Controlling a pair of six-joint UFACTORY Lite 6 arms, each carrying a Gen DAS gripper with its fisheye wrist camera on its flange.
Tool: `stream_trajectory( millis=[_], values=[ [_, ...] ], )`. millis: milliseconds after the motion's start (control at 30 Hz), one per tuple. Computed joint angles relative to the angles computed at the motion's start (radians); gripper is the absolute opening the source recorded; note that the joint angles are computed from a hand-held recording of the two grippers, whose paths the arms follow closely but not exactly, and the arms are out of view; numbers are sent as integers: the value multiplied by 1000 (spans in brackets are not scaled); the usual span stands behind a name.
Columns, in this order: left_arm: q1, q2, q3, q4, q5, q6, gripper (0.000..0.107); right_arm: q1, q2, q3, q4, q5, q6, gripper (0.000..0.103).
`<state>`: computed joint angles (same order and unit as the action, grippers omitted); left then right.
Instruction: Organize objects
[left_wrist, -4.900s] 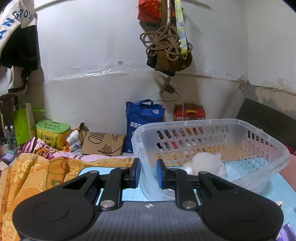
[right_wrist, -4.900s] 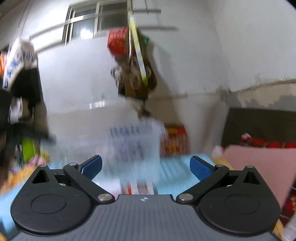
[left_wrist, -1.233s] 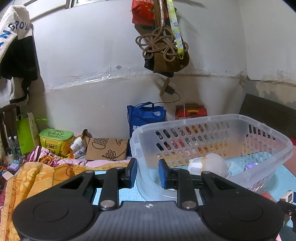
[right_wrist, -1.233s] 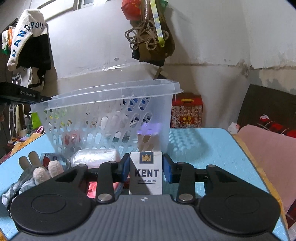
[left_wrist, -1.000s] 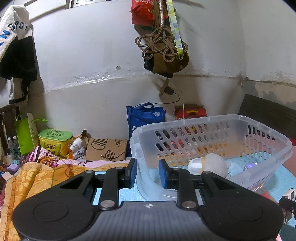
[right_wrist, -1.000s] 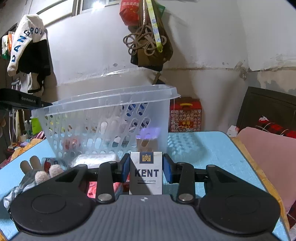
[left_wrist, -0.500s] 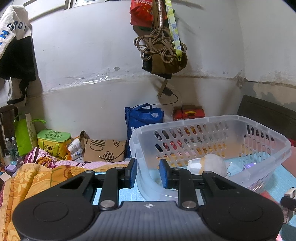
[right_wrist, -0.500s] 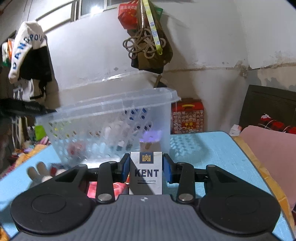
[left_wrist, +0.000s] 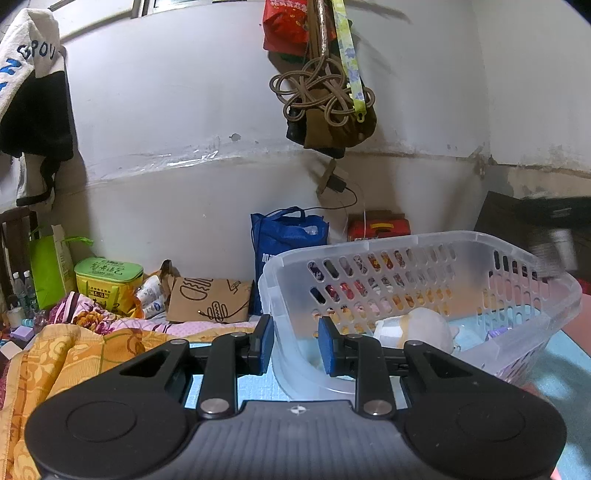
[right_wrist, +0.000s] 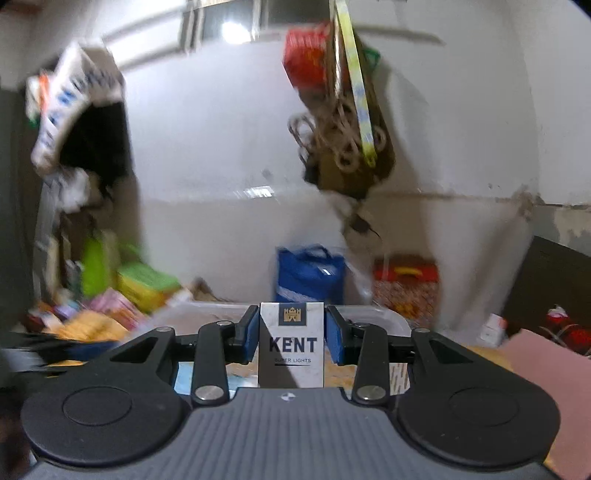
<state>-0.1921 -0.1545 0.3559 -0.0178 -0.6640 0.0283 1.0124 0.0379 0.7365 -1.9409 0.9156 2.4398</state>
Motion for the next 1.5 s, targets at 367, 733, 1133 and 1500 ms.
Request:
stream_trajectory(
  millis=[367, 733, 1133, 1500],
  values=[
    [25, 2, -7, 61, -13, -43, 31, 73, 61, -88, 50, 246, 129, 103],
    [20, 8, -11, 49, -29, -42, 31, 613, 248, -280, 464, 392, 586, 103],
    [18, 6, -17, 54, -44, -45, 31, 640, 512, -65, 501, 280, 517, 103],
    [47, 25, -13, 115, -69, -73, 32, 628, 599, 32, 503, 237, 495, 89]
  ],
)
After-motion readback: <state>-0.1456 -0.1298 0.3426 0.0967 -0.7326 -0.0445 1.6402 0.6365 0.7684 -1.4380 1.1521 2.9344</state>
